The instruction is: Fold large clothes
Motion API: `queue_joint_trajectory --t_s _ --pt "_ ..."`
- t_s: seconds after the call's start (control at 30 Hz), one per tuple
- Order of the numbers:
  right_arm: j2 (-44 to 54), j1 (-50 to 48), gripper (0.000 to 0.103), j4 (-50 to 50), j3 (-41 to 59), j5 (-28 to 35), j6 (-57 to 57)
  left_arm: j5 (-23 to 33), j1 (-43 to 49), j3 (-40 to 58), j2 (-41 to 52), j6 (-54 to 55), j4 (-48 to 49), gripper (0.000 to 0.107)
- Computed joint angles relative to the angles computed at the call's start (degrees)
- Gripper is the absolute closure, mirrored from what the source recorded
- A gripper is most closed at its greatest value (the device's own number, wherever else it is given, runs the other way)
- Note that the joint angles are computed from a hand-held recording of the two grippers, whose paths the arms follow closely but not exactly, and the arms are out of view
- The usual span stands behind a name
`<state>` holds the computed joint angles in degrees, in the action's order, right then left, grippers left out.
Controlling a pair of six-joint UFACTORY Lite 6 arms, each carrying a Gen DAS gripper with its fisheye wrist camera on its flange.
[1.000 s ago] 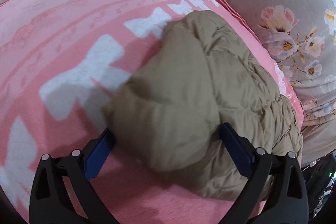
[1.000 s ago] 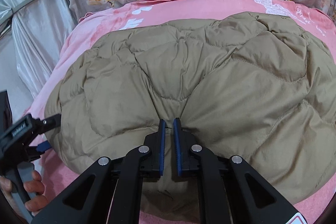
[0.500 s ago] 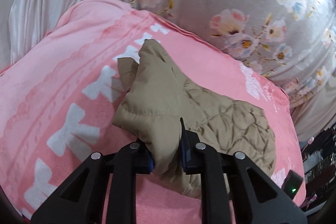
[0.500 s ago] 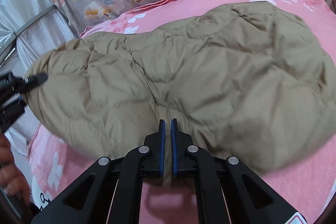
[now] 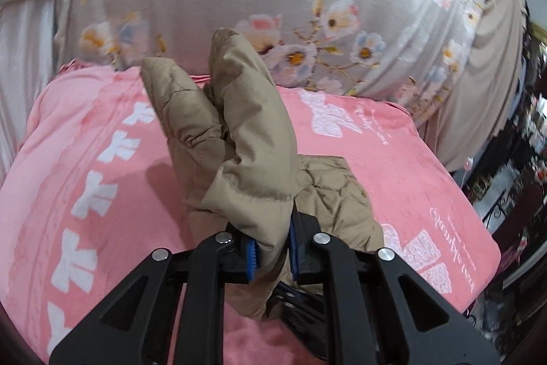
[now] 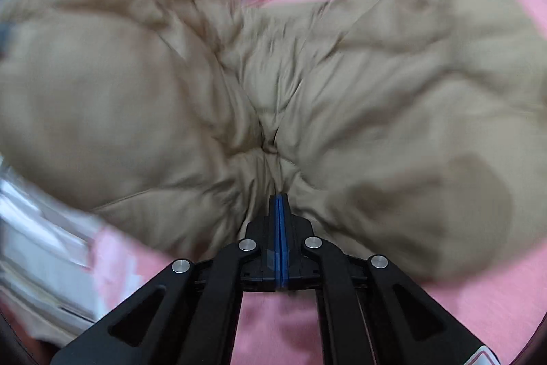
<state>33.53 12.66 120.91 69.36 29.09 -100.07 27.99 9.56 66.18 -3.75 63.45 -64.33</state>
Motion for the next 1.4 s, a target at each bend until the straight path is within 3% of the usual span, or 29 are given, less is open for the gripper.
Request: queue_joint_trajectory --t_s 0.1,0.27,0.43,0.67,0.93,1.03,1.1,1.27,1.4 --pt "-12.4 -6.6 0.099 0.7 -12.6 -0.6 -5.4 -4.2 -7.0 2.1 1.4 -4.6 4.4 0.094" --pt "-22.7 -16.1 0.099 -3.7 -21.3 -5.1 -5.1 -9.9 -21.0 8.1 7.7 -20.4 19.9 0.094" --pt "-25.1 -24.1 0.099 -8.2 -23.4 -5.5 -2.8 -10.1 -32.1 18.6 21.2 -41.2 40.7 0.095" --pt "-24.2 -32.5 0.098 -11.4 -25.4 -3.6 -2.6 -7.1 -38.5 29.1 37.4 -53.6 50.9 0.094" --pt "-22.4 -36.9 0.098 -13.2 -23.6 -1.9 -1.0 -4.5 -40.0 33.9 44.6 -54.2 50.1 0.092" --pt "-24.1 -37.5 0.097 -15.3 -23.1 -1.7 1.2 -4.1 -39.1 28.8 39.1 -47.1 42.8 0.081" --pt "-25.6 -37.6 0.097 -16.4 -23.1 -1.8 2.6 -3.2 -37.3 24.5 34.1 -38.8 34.3 0.066" --pt "-30.7 -37.3 0.094 -19.4 -23.3 -1.7 6.3 2.2 -28.4 15.8 18.8 -23.1 16.7 0.047" --pt "-33.0 -34.8 0.089 -24.7 -18.3 -0.9 13.3 1.4 -19.6 19.0 14.0 -32.3 24.4 0.041"
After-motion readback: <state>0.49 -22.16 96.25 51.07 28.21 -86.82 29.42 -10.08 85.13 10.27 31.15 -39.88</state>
